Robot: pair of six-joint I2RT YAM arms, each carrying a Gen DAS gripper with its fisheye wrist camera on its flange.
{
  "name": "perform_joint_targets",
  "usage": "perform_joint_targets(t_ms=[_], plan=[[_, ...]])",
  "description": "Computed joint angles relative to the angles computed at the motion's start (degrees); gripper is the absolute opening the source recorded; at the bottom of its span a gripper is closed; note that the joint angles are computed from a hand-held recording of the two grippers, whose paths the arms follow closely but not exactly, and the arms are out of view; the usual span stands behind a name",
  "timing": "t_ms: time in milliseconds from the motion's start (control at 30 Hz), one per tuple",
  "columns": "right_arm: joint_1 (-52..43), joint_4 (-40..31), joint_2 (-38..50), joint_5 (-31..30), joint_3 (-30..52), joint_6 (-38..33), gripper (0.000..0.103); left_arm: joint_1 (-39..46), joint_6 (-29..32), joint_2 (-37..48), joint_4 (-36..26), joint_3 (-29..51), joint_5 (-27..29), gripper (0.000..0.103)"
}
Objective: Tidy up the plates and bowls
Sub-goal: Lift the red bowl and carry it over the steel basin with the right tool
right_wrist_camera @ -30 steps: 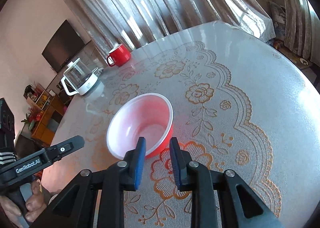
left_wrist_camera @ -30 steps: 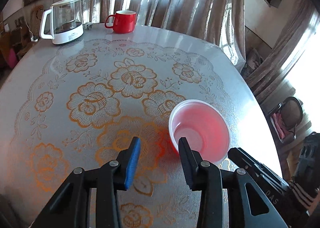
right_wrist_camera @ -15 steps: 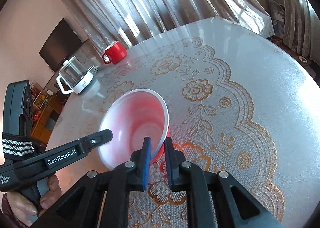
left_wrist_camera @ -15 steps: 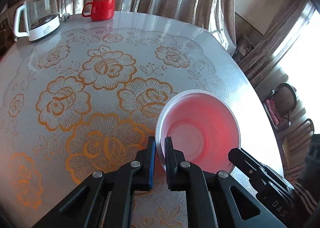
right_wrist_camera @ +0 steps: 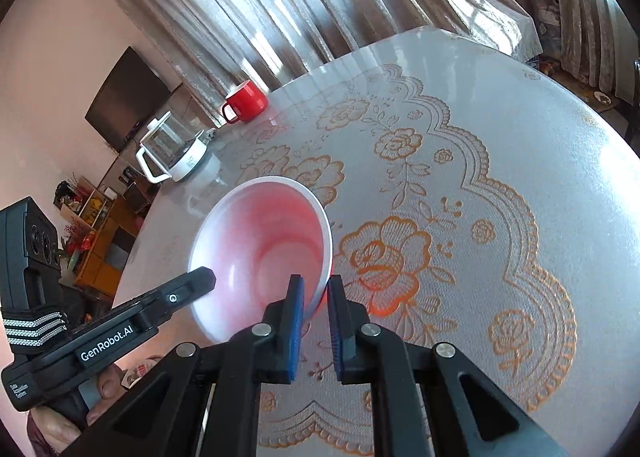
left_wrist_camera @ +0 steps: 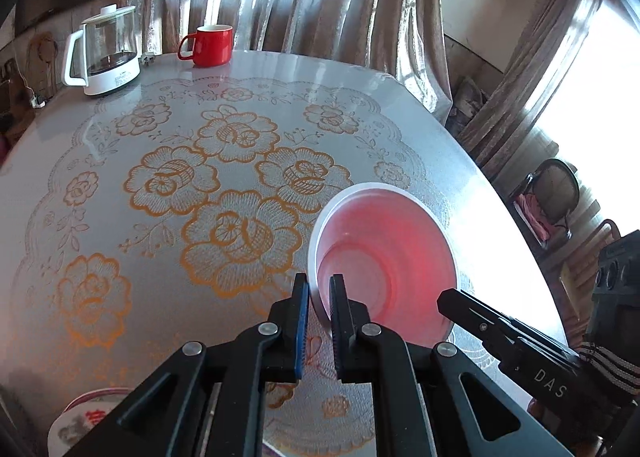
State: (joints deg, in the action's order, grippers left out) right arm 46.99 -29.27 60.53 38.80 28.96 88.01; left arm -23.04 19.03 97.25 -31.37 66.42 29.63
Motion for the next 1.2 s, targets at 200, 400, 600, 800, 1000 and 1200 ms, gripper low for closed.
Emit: perform_joint_targets(t_ms=[200, 400, 600, 800, 1000, 1200], plan=[[6.71, 1.03, 7.04, 1.98, 4.48, 4.1, 0.011, 7.25, 4.76, -4.09, -2.26, -3.03, 2.93, 0.009], [8.81, 3.53, 13.64, 1.86, 10.85, 0.12, 0.011, 16.37, 9.28, -5.97, -5.43, -3.46, 7.34, 0.009], [8.53, 8.02, 20.41, -0.12, 16.48, -5.41, 0.011, 24.59, 13.78, -4.18, -9.27, -1.07, 9.96, 0.009], [7.88, 11.54, 27.2, -2.68, 22.01, -9.93, 0.011, 30.46, 16.65, -1.25, -11.64, 1.81, 11.41, 0.009], [8.1, 11.41, 31.63, -3.4, 27.48, -13.1, 0.011, 34.68, 18.6, 0.06, -14.48, 4.25, 13.63, 0.009], [9.06, 11.3, 32.31, -2.27, 29.59, -14.72, 0.011, 37.12, 19.78, -1.56, -16.46, 5.01, 16.13, 0.009]])
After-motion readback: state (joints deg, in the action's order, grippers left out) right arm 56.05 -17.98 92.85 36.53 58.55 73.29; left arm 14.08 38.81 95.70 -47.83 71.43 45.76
